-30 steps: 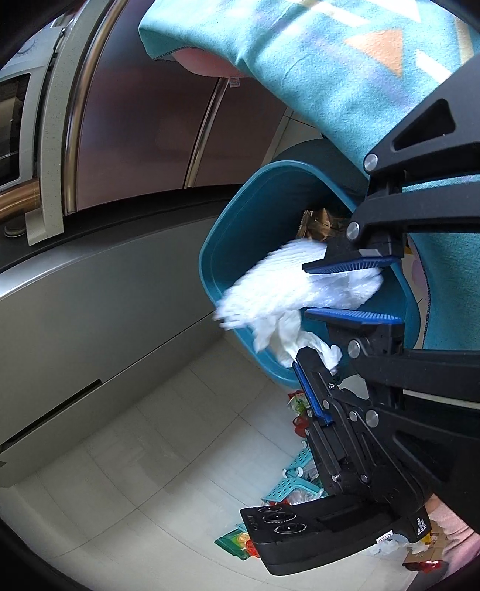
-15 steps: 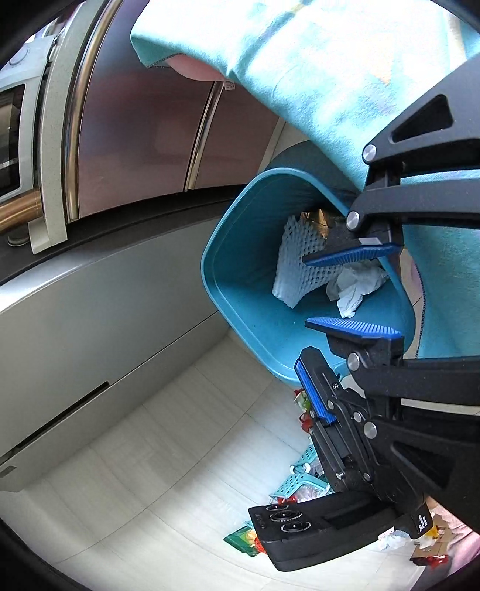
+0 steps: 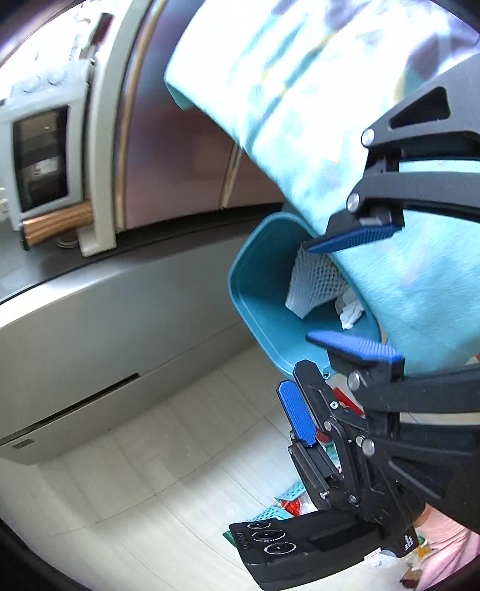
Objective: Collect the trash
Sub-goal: 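Move both open tools back over the table, then close the left tool on the gold foil bag while the right closes on a white paper cup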
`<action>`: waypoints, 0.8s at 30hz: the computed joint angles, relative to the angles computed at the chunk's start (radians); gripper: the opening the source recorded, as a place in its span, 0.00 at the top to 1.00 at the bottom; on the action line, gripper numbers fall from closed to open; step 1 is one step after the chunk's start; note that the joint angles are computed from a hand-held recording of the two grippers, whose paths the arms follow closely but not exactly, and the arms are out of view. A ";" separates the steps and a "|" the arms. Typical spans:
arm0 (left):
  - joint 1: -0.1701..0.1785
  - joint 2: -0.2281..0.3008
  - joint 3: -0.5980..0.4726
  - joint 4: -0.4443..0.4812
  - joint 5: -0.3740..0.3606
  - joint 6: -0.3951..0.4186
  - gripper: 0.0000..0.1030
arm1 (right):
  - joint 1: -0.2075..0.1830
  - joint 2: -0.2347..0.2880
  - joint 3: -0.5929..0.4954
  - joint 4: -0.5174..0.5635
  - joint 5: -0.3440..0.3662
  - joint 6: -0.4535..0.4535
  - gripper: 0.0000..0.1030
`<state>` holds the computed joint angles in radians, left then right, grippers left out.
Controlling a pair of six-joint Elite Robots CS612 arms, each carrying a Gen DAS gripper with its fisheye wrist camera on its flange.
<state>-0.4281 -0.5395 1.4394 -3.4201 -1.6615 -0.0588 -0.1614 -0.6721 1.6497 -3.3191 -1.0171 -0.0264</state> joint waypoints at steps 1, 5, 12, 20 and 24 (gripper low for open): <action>-0.003 -0.004 0.006 -0.010 -0.006 0.006 0.60 | -0.003 -0.006 0.013 -0.021 -0.002 0.001 0.58; -0.017 -0.020 0.028 -0.042 -0.036 0.035 0.57 | -0.021 -0.032 0.078 -0.119 -0.024 0.016 0.57; -0.047 -0.038 0.050 -0.068 -0.114 0.080 0.54 | -0.064 -0.076 0.196 -0.273 -0.081 0.073 0.56; -0.095 -0.042 0.044 -0.031 -0.236 0.129 0.54 | -0.119 -0.122 0.342 -0.413 -0.198 0.128 0.55; -0.127 -0.041 0.036 0.009 -0.292 0.175 0.53 | -0.156 -0.131 0.412 -0.495 -0.270 0.204 0.55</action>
<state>-0.5555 -0.5805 1.4752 -3.4108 -1.9536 0.1166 -0.3173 -0.8028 2.0618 -3.8141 -1.2871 0.1774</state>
